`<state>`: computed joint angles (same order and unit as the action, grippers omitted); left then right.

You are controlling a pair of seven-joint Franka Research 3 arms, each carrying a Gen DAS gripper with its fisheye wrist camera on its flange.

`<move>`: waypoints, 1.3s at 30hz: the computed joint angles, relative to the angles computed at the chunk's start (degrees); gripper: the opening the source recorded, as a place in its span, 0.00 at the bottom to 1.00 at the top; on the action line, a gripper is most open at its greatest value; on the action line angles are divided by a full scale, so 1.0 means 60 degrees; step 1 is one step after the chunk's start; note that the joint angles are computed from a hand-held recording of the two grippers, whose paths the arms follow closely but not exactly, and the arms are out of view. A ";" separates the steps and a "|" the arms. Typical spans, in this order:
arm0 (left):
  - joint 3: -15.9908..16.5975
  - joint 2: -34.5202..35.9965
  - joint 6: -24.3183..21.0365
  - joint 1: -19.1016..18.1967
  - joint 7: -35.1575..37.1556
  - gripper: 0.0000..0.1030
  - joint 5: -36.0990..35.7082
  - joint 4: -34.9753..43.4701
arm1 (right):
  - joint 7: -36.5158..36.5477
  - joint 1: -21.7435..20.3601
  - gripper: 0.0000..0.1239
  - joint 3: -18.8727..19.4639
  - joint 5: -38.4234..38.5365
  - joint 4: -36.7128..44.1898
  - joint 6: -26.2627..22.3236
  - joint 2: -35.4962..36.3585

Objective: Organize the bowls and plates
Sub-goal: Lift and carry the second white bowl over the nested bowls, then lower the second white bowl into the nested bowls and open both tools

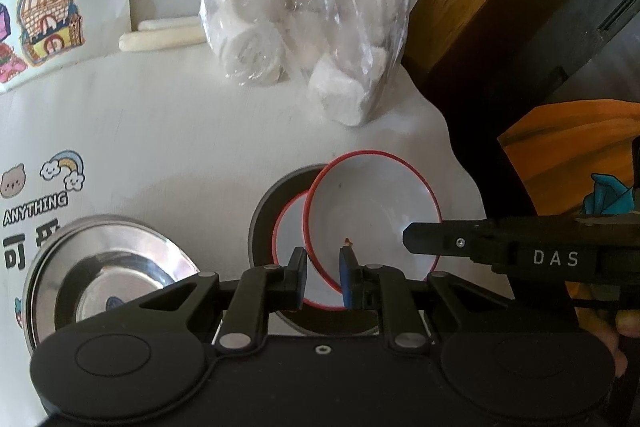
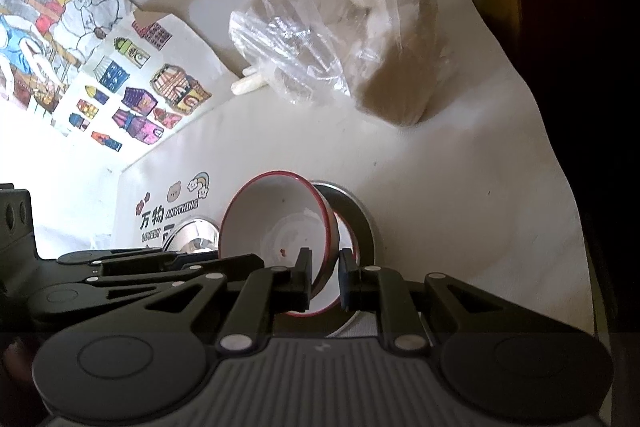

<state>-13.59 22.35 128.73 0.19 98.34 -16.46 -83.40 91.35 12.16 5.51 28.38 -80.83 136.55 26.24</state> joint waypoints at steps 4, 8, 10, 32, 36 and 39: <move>0.0019 -0.0018 -0.0144 -0.0018 -0.0127 0.18 0.0043 -0.0021 | -0.0058 -0.0013 0.12 0.0003 -0.0025 0.0039 -0.0198 0.0012; 0.0029 -0.0024 -0.0240 -0.0042 -0.0199 0.18 0.0095 -0.0017 | -0.0066 -0.0001 0.12 -0.0028 -0.0139 0.0207 -0.0484 0.0104; 0.0034 -0.0019 -0.0277 -0.0054 -0.0246 0.19 0.0116 -0.0015 | -0.0076 -0.0001 0.12 -0.0037 -0.0180 0.0289 -0.0600 0.0151; 0.0087 0.0314 -0.0706 -0.0167 -0.1080 0.19 0.0458 0.0420 | -0.0123 0.0001 0.12 -0.0043 -0.0401 0.1047 -0.1273 0.0627; 0.0092 0.0348 -0.0749 -0.0168 -0.1232 0.19 0.0509 0.0473 | -0.0162 -0.0016 0.13 -0.0029 -0.0407 0.1255 -0.1442 0.0768; 0.0103 0.0387 -0.0793 -0.0182 -0.1347 0.19 0.0573 0.0538 | -0.0187 -0.0031 0.13 -0.0021 -0.0410 0.1434 -0.1587 0.0888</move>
<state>-12.97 24.67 123.97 -0.90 90.26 -13.02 -80.18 90.22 11.97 5.38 25.92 -72.22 127.03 31.56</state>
